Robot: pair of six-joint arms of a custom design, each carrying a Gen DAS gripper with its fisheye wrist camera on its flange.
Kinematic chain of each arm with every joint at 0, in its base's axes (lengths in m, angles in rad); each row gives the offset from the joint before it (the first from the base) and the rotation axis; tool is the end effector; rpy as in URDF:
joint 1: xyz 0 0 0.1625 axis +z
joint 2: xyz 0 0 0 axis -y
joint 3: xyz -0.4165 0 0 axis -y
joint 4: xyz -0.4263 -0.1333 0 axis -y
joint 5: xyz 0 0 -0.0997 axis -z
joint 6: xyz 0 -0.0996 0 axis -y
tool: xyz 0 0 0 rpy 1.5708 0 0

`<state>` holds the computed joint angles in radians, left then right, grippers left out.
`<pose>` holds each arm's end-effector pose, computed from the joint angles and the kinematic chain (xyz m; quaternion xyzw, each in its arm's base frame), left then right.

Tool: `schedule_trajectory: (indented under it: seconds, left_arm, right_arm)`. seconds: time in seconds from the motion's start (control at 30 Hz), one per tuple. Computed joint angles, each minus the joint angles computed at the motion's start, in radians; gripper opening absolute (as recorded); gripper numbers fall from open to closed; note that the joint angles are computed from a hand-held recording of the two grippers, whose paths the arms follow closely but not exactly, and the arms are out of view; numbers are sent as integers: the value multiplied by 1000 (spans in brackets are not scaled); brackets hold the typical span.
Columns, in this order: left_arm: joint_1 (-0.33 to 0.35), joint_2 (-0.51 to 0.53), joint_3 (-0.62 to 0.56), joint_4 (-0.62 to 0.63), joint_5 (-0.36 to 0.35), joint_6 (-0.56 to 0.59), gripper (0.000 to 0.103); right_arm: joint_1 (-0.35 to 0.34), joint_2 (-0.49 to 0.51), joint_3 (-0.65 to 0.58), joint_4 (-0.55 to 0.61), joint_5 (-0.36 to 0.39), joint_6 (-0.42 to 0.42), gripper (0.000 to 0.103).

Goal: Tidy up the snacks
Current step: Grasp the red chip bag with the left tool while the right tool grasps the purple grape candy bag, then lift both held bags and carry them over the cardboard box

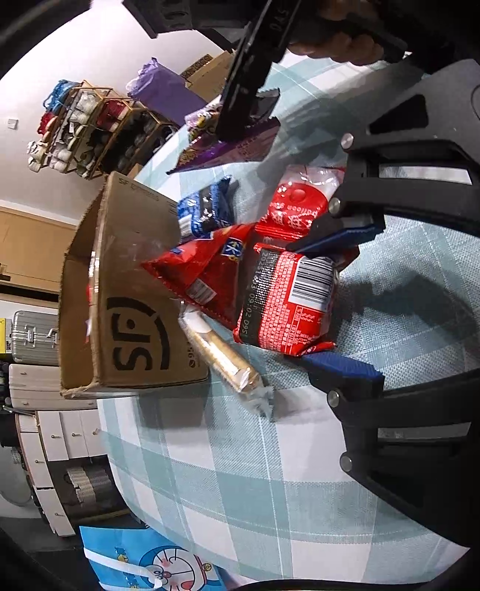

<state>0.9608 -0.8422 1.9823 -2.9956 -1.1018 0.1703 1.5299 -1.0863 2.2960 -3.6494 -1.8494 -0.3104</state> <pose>-0.1838 -0.5742 0.0286 0.3357 0.9030 -0.1848 0.1944 0.0861 -0.4860 0.1466 0.0628 -0.8980 0.3884 0.1969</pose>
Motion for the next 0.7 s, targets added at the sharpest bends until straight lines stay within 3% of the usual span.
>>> schedule_trajectory:
  seconds: [0.7]
  left_arm:
    - [-46,-86,37,-65,-5,-17,46]
  right_arm:
    - [43,-46,10,-17,-3,-55,54]
